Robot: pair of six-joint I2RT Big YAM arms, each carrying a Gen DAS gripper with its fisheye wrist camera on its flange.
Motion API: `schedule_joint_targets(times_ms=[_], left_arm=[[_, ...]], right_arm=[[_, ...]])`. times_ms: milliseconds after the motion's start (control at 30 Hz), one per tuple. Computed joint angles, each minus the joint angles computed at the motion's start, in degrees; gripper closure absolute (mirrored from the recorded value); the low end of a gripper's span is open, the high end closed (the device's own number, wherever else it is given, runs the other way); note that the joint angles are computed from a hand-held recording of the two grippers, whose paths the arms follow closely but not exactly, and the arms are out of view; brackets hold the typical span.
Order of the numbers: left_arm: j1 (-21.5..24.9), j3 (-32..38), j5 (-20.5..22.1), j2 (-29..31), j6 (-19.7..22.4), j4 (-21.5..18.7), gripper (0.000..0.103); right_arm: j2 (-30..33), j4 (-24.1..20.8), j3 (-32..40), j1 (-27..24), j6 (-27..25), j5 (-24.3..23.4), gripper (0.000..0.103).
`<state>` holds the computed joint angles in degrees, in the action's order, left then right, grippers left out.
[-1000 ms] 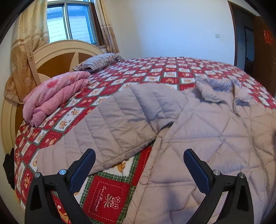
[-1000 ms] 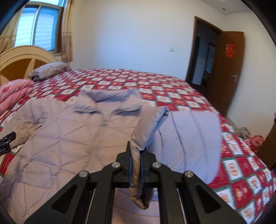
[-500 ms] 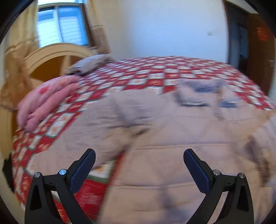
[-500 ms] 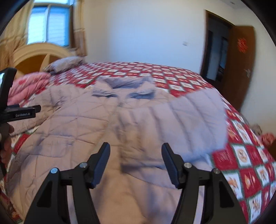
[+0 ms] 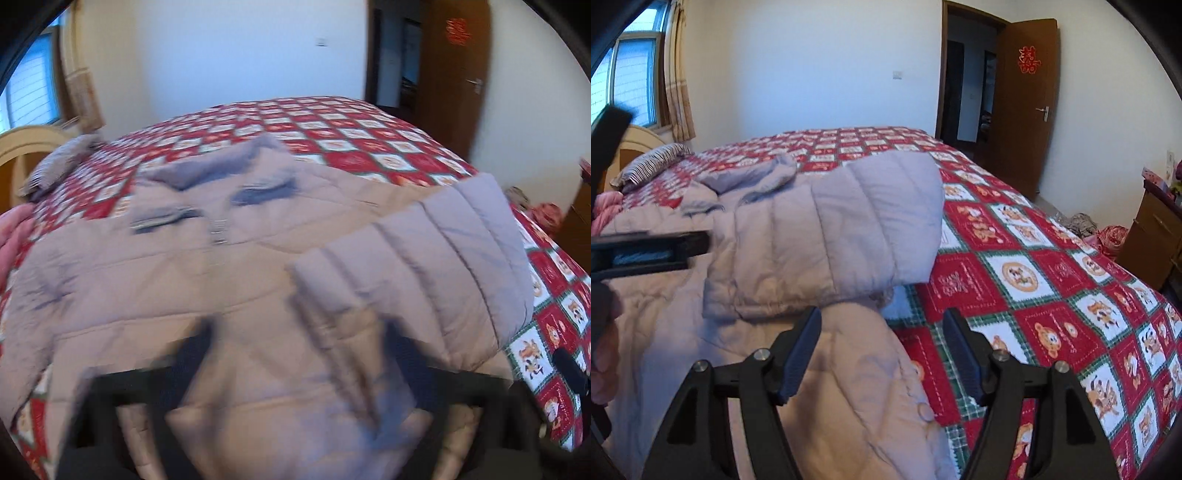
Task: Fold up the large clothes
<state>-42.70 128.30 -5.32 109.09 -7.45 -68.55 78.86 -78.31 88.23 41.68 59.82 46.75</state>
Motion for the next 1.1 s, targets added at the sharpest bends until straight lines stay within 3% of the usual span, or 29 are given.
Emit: schedule_joint_targets(times_ms=[33, 67, 133, 367, 700, 1100], left_arm=[[0.0, 2.5, 2.9, 1.9, 0.3, -2.4, 0.102], [0.0, 4.4, 3.7, 3.5, -0.1, -4.3, 0.102], [0.0, 2.9, 3.5, 3.0, -0.5, -2.6, 0.103], [1.8, -6.6, 0.8, -4.3, 4.7, 5.5, 0.103], [7.6, -13.8, -1.3, -9.3, 8.1, 9.6, 0.103], [14.6, -17.9, -4.0, -11.3, 11.6, 13.7, 0.103]], right_arm=[[-0.6, 0.2, -0.8, 0.1, 0.5, -0.1, 0.032], [-1.1, 0.3, -1.5, 0.2, 0.8, -0.2, 0.032], [-2.0, 0.2, -2.7, 0.4, 1.7, -0.4, 0.032], [-3.9, 1.0, -5.0, -0.2, 3.4, -0.2, 0.032], [-2.4, 4.0, -3.3, 0.5, 0.8, -0.7, 0.027], [0.1, 5.3, -1.9, -0.3, -1.5, -2.5, 0.027]])
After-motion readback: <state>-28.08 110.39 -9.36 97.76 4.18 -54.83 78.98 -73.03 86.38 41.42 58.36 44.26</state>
